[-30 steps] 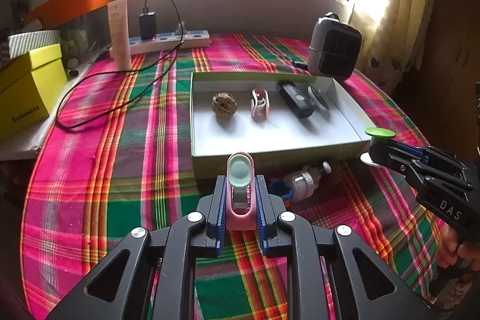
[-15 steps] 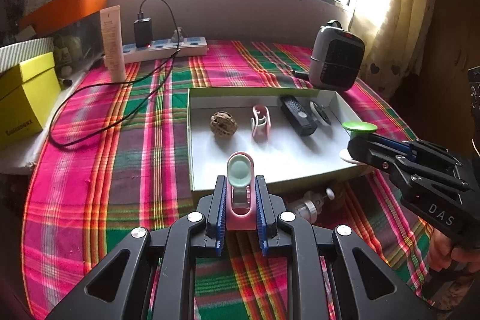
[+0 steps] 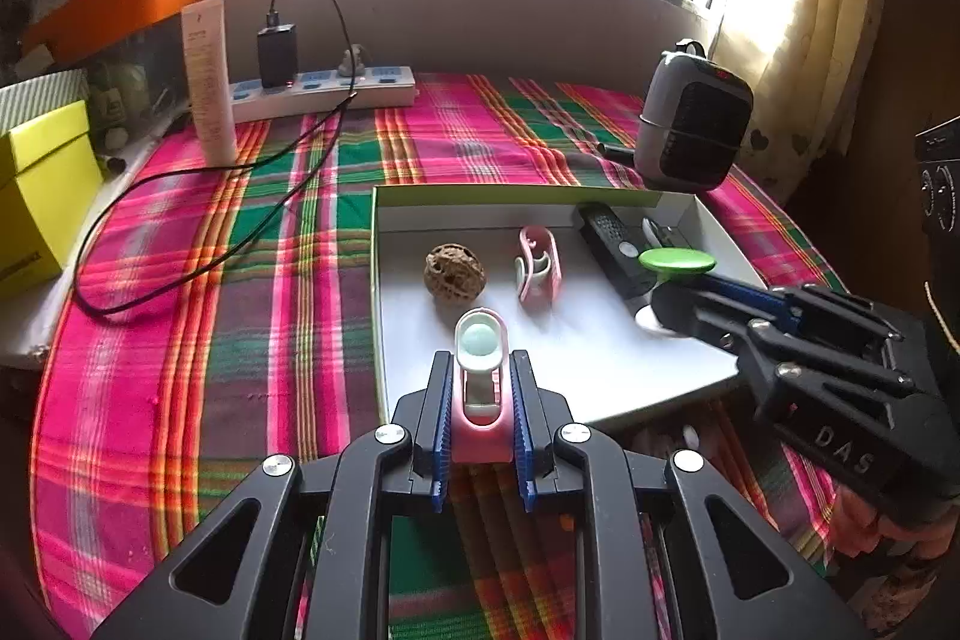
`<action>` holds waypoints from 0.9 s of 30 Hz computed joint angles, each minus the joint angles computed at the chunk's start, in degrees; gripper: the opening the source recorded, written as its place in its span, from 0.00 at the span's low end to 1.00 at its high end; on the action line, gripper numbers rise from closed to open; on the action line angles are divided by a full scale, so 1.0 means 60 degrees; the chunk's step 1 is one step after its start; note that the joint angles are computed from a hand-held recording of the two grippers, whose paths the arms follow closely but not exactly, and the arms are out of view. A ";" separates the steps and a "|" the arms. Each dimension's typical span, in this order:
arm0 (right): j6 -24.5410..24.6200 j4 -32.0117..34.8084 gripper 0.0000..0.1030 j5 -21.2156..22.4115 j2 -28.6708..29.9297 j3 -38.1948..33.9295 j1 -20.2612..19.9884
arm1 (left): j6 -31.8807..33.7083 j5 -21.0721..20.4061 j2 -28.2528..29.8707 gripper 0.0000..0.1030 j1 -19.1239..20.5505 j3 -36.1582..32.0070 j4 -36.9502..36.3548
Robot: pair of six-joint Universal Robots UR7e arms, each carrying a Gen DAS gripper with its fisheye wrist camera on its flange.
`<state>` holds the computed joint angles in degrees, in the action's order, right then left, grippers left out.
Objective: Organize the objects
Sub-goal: 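Carry the holder into the tray with left gripper while right gripper carries the mushroom toy there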
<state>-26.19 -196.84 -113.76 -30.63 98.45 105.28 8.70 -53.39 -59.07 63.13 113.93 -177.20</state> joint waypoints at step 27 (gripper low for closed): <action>0.0388 0.1560 0.18 -0.0112 0.0460 -0.0970 -0.0122 | 0.0150 -0.0093 0.0680 0.15 0.0347 -0.0940 0.0534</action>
